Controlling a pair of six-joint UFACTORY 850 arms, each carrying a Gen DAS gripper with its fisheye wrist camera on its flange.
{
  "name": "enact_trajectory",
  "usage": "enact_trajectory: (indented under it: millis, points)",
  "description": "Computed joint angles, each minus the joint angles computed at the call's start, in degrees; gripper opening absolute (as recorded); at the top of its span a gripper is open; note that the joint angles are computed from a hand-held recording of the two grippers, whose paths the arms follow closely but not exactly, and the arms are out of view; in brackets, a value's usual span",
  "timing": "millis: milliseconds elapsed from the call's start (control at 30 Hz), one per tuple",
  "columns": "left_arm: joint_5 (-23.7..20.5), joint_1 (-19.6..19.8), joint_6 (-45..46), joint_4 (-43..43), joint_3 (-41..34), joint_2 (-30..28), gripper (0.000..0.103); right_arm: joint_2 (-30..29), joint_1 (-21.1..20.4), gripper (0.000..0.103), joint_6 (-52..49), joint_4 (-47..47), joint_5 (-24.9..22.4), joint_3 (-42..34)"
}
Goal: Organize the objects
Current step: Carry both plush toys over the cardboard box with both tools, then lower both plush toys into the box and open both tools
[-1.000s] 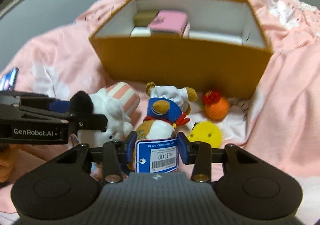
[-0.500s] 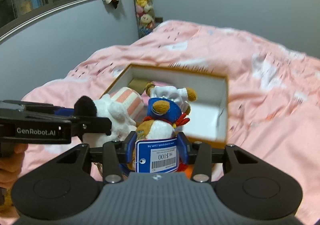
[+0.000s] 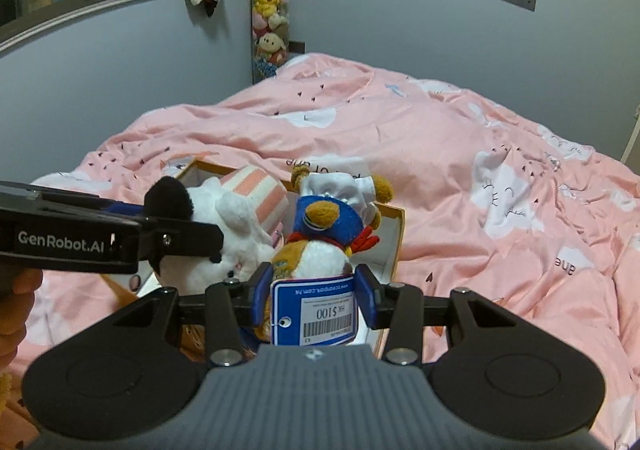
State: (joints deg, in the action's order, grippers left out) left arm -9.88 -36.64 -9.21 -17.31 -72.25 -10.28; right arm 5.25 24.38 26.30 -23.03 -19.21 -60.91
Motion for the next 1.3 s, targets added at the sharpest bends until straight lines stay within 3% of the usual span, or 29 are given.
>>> enact_trajectory:
  millis: [167,267,667,700,733,767,933,1067,1200,1300]
  points:
    - [-2.3,2.6,19.7,-20.4,-2.2,-3.7,0.056,-4.8,-1.7,0.046,-8.3,5.6,-0.6,-3.0]
    - [-4.4,3.8,21.5,-22.9,-4.5,-6.4,0.056,-7.5,-2.8,0.046,-14.2,10.2,-1.1,-4.9]
    - [-6.1,3.3,10.1,-7.8,-13.2,-16.3,0.056,-18.2,-4.2,0.045,-22.6,10.8,-6.6,-12.8]
    - [-6.2,3.2,9.0,-6.5,-13.7,-16.8,0.056,-18.7,-4.0,0.03,-23.5,10.3,-6.5,-13.1]
    - [-6.4,3.2,8.4,-5.8,-14.2,-17.3,0.056,-19.4,-3.8,0.004,-23.6,9.1,-7.2,-13.7]
    - [-6.6,3.2,8.5,-6.0,-14.7,-17.9,0.056,-20.2,-3.6,0.003,-23.4,8.0,-7.7,-14.4]
    - [-6.7,2.9,4.3,-0.9,-16.6,-19.8,0.056,-23.0,-4.7,0.005,-25.3,9.7,-9.1,-16.9]
    - [-11.0,2.5,-5.8,11.0,-19.3,-22.4,0.057,-22.6,-5.7,0.007,-29.5,14.0,-9.8,-16.8]
    - [-10.1,3.0,-2.2,6.6,-18.3,-21.9,0.06,-21.0,-5.3,0.011,-32.6,14.6,-10.6,-15.5]
    - [-10.6,3.3,-0.2,5.3,-18.2,-21.4,0.06,-20.2,-5.1,0.023,-35.8,16.2,-11.4,-14.9]
